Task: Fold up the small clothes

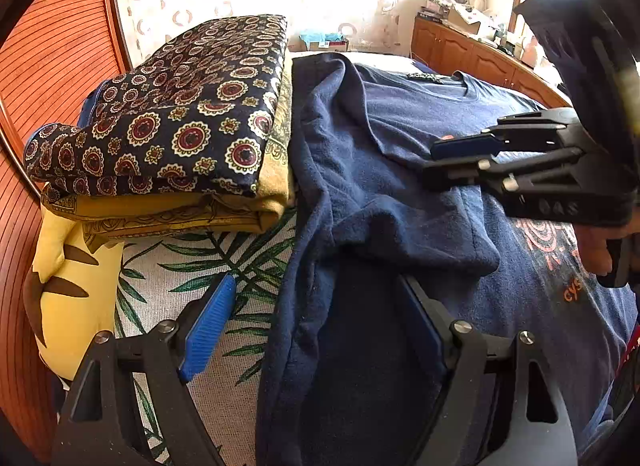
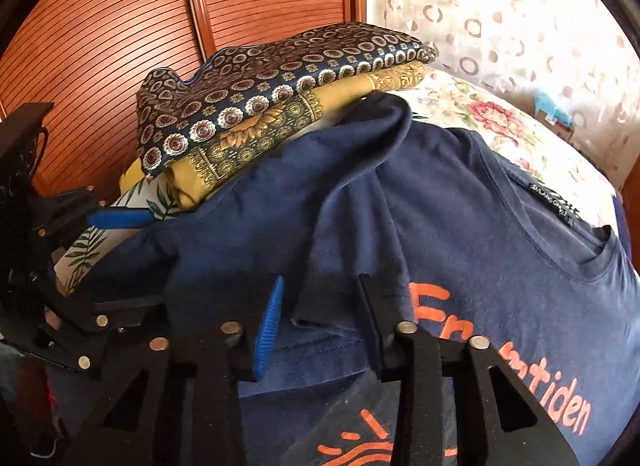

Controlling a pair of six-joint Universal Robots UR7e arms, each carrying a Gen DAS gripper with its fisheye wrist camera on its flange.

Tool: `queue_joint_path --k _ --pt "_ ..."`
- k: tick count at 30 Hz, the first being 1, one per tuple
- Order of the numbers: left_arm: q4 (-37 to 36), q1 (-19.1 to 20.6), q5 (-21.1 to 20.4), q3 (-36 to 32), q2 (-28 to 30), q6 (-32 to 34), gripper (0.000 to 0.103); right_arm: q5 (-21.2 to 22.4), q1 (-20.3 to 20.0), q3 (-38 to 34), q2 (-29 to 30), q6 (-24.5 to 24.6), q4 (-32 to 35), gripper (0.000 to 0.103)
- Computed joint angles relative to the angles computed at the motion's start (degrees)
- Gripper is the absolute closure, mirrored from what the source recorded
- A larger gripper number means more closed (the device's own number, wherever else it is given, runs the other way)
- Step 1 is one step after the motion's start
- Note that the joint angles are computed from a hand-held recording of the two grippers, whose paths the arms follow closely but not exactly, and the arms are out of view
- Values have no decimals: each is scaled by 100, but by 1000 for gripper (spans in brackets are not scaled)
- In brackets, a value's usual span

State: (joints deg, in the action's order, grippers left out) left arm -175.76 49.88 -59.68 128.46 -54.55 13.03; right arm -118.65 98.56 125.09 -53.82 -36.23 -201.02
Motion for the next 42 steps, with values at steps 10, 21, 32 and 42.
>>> queue_joint_path --k 10,21,32,42 --pt "-8 0 0 1 5 -1 21 -117 -175 63 -147 359 -851 98" --pt "5 16 32 -23 20 -43 17 -406 -428 187 -414 636 -961 59" --pt "3 19 32 -23 20 -41 17 -883 -602 1357 -790 11 -2197 59" --pt "0 18 33 -20 21 -42 17 -780 -1090 1930 -1394 273 -2273 32"
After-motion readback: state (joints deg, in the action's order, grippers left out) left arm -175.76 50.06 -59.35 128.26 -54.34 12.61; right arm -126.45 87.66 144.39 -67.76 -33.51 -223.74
